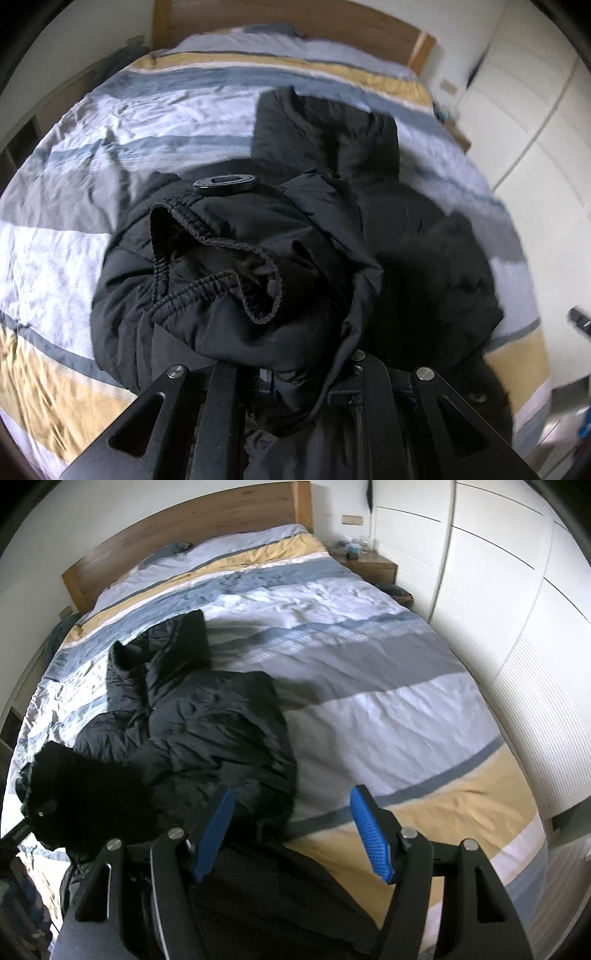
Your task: Fold large clothes
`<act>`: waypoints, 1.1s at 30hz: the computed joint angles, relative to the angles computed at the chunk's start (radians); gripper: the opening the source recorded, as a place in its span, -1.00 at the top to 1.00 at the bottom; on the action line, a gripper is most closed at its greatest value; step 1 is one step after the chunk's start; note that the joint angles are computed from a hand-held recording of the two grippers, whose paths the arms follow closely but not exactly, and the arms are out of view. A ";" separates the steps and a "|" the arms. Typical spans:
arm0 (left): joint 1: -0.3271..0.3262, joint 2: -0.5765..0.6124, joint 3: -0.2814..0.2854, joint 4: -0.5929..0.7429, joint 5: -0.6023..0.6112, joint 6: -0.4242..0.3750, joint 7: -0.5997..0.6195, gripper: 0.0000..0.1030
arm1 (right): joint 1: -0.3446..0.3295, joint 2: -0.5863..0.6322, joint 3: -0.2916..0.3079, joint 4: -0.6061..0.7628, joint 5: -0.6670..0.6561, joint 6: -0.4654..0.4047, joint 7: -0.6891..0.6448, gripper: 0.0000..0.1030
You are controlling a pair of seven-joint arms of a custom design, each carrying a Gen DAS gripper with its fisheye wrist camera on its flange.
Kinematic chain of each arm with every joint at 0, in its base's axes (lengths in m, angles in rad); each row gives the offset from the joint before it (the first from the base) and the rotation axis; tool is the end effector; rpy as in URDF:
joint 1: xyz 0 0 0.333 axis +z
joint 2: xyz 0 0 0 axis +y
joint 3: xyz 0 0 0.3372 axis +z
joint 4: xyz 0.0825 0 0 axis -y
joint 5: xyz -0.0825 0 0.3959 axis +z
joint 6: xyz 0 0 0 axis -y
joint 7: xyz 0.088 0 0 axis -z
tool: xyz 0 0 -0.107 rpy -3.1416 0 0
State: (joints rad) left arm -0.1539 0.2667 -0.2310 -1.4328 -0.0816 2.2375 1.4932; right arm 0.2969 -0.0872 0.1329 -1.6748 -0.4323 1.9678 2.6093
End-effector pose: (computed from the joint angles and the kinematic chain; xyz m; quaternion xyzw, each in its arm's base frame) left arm 0.6566 -0.2436 0.6252 -0.5896 0.7590 -0.2628 0.0855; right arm 0.5295 0.2172 0.6910 -0.4831 0.8285 -0.2246 0.1726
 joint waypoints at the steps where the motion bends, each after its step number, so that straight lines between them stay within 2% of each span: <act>1: -0.011 0.003 0.000 -0.008 0.025 -0.004 0.000 0.70 | -0.002 -0.019 -0.003 -0.023 0.002 -0.001 0.005 -0.24; 6: -0.029 -0.017 -0.004 -0.083 0.065 -0.009 0.012 0.69 | -0.029 -0.085 0.002 -0.098 0.013 -0.008 0.022 -0.24; 9: -0.031 -0.030 -0.006 -0.120 0.065 0.000 0.029 0.60 | -0.043 -0.097 0.009 -0.121 0.026 -0.009 0.026 -0.24; 12: -0.020 -0.043 -0.015 -0.139 0.016 0.000 0.062 0.28 | -0.048 -0.093 0.017 -0.123 0.037 -0.008 0.023 -0.25; 14: -0.015 -0.058 -0.022 -0.152 -0.027 -0.001 0.087 -0.01 | -0.047 -0.081 0.021 -0.113 0.038 -0.006 0.017 -0.25; 16: -0.014 -0.073 -0.028 -0.165 -0.063 0.000 0.124 -0.12 | -0.042 -0.063 0.023 -0.094 0.037 -0.002 0.010 -0.25; 27: -0.026 -0.132 -0.020 -0.206 -0.161 -0.013 0.199 -0.16 | 0.029 0.072 0.004 0.059 0.033 -0.006 -0.063 -0.25; 33: -0.007 -0.173 0.013 -0.228 -0.147 0.014 0.187 -0.17 | 0.074 0.159 -0.014 0.155 0.045 0.006 -0.100 -0.25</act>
State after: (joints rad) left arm -0.1605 0.0935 -0.2177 -1.6606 -0.2282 2.2516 1.6799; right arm 0.3714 0.0715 0.1189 -1.5203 -0.3873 1.9740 2.5096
